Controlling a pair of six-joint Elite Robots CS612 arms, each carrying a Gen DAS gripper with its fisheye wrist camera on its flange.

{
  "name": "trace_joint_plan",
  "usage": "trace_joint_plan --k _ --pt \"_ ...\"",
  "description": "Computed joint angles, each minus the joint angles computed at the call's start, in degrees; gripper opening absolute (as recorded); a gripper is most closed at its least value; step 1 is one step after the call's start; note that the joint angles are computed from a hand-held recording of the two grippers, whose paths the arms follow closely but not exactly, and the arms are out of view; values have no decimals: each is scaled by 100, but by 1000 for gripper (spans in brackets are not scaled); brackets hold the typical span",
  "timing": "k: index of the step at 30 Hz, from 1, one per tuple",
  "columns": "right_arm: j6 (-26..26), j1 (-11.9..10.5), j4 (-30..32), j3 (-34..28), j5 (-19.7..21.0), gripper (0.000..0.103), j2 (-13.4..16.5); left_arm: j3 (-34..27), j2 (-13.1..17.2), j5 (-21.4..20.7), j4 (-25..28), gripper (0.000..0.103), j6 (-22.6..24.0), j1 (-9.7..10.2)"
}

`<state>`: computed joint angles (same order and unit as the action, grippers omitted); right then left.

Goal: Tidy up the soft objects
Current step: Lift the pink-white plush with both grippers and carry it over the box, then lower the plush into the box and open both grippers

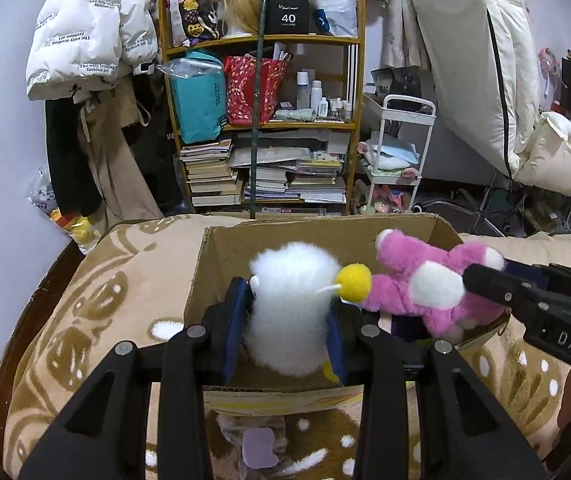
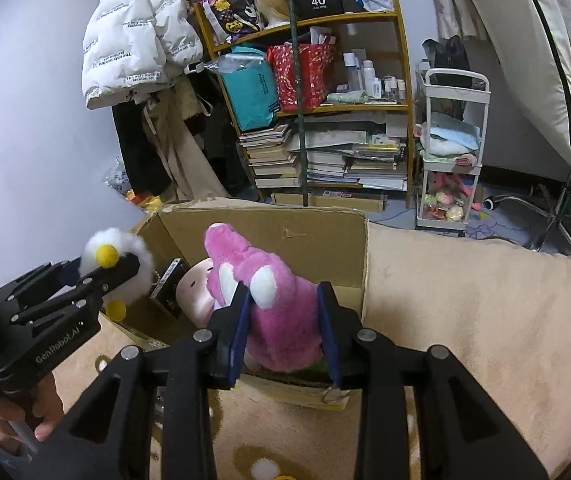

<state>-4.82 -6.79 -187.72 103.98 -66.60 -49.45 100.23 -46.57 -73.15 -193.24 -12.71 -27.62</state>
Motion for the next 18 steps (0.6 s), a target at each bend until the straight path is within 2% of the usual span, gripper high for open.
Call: trace_joint_plan --k 6,9,14,18 --pt "100 -11 5 25 -32 35 -29 -24 -4 -159 34 36 -36 12" --pt "144 -19 3 37 -42 37 -31 -17 7 65 -35 62 17 -46" --pt "183 -30 65 21 -23 38 -19 -18 -6 76 91 63 -112 -24" --pt "232 -62 71 40 122 41 -26 -10 -32 63 219 67 -304 22"
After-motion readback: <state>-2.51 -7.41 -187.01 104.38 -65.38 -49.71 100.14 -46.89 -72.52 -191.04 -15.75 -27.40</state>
